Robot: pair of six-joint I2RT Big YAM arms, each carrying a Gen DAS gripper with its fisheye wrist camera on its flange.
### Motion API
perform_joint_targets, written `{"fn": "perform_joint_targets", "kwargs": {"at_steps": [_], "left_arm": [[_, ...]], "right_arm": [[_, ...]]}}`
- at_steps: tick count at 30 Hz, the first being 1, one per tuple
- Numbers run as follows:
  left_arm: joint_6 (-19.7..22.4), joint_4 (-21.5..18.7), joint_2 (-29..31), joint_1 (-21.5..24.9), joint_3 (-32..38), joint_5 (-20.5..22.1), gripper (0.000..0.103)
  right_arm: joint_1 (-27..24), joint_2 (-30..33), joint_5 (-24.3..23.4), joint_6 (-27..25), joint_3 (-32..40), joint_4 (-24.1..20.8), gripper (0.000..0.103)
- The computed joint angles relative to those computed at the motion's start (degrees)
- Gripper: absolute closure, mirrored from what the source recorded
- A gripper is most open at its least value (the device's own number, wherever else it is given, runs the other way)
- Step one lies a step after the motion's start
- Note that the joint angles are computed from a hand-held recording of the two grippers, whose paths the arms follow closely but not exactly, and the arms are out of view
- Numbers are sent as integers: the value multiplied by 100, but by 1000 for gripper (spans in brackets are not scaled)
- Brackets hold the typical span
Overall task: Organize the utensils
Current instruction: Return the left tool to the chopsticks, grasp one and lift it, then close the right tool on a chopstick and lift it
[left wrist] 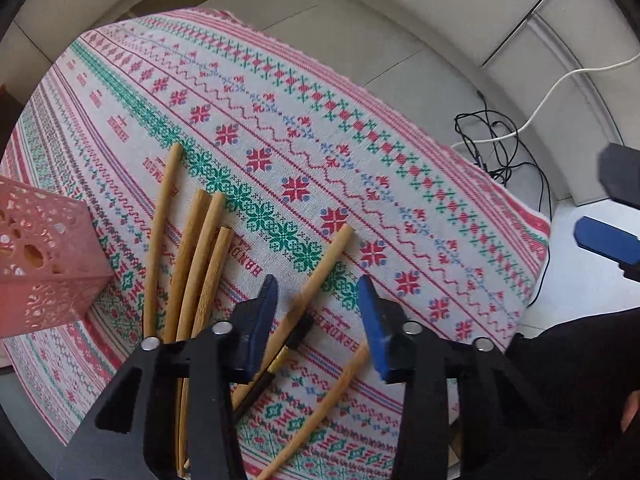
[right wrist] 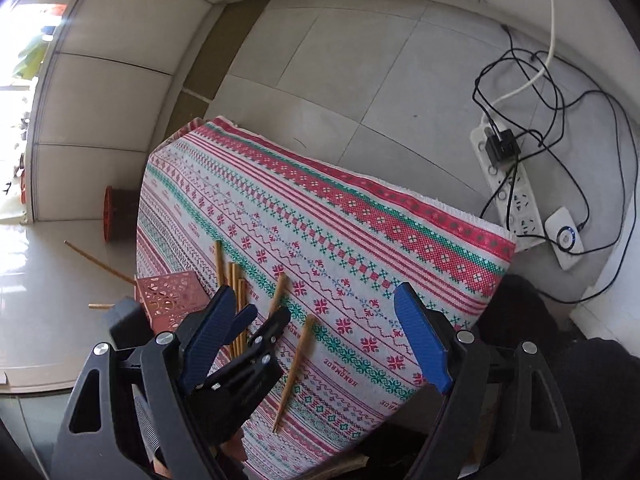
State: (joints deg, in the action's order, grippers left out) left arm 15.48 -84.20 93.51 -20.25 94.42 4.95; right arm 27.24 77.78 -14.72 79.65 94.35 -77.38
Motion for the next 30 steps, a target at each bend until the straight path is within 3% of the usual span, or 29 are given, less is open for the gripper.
{"fn": "perform_joint_targets", "kwargs": {"at_steps": [4, 9, 19, 22, 30], "left_arm": [[119, 376, -88, 41, -279, -92, 88], [166, 679, -268, 169, -459, -104, 96], [366, 594, -1373, 1031, -156, 269, 97], [369, 659, -1714, 1246, -146, 457, 97], [352, 780, -2192, 1455, -278, 612, 97]], "right_arm": [[18, 26, -47, -15, -14, 27, 24], [59, 117, -291, -13, -62, 54, 24], [691, 953, -97, -681, 662, -595, 24], [971, 1403, 173, -1080, 1168, -908, 25], [1282, 2094, 305, -1540, 1774, -1354, 48]]}}
